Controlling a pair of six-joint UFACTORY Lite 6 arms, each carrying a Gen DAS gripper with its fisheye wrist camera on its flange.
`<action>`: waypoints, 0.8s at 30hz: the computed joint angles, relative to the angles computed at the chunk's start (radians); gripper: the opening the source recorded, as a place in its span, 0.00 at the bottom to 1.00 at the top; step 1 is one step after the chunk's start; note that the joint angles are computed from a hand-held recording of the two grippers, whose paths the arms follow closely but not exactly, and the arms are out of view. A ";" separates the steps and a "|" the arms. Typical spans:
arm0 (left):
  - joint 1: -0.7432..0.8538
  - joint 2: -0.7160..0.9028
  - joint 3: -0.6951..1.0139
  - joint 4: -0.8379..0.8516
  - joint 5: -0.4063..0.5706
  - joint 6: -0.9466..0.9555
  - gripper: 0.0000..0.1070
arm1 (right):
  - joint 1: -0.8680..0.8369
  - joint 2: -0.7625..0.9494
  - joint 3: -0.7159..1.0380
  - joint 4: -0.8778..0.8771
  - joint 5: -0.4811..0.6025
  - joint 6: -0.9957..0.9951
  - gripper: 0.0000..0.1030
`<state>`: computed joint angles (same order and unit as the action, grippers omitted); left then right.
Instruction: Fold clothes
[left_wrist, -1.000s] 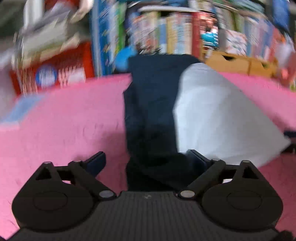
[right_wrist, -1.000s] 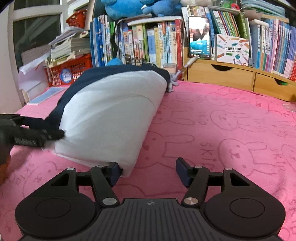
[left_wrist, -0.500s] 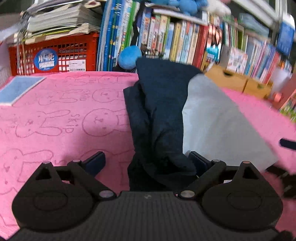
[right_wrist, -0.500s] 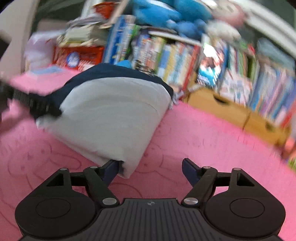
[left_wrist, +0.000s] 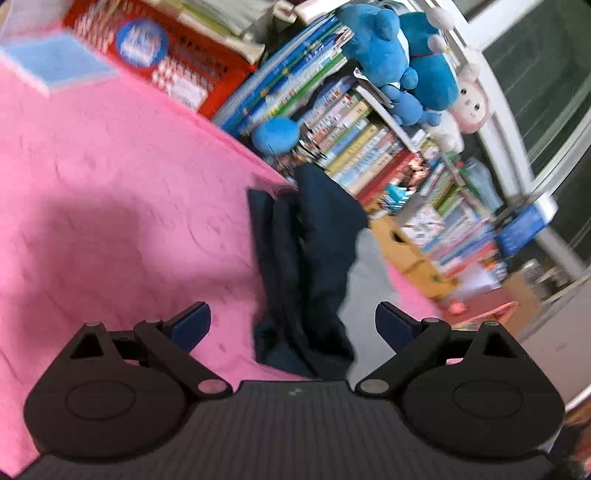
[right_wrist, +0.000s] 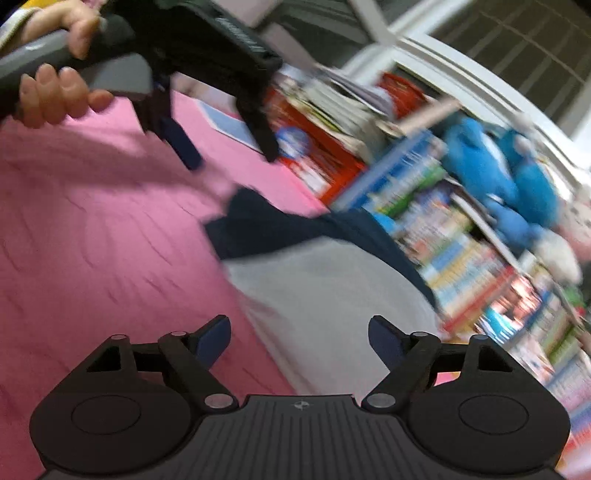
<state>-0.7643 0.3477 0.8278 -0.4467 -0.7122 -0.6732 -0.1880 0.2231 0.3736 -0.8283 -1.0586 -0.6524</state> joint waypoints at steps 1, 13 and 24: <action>0.016 0.001 -0.022 0.081 -0.032 -0.092 0.91 | 0.031 -0.003 -0.001 0.012 0.003 0.011 0.73; 0.105 0.050 -0.071 0.463 -0.288 -0.447 0.91 | 0.187 0.000 0.109 0.093 0.062 0.374 0.20; 0.204 0.214 0.149 0.663 -0.282 -0.593 0.68 | 0.296 0.076 0.058 0.368 -0.103 0.032 0.35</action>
<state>-0.5601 0.5620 0.9768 0.2166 -0.9941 -1.2661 0.1077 0.2995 0.4315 -0.4608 -1.1613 -0.6209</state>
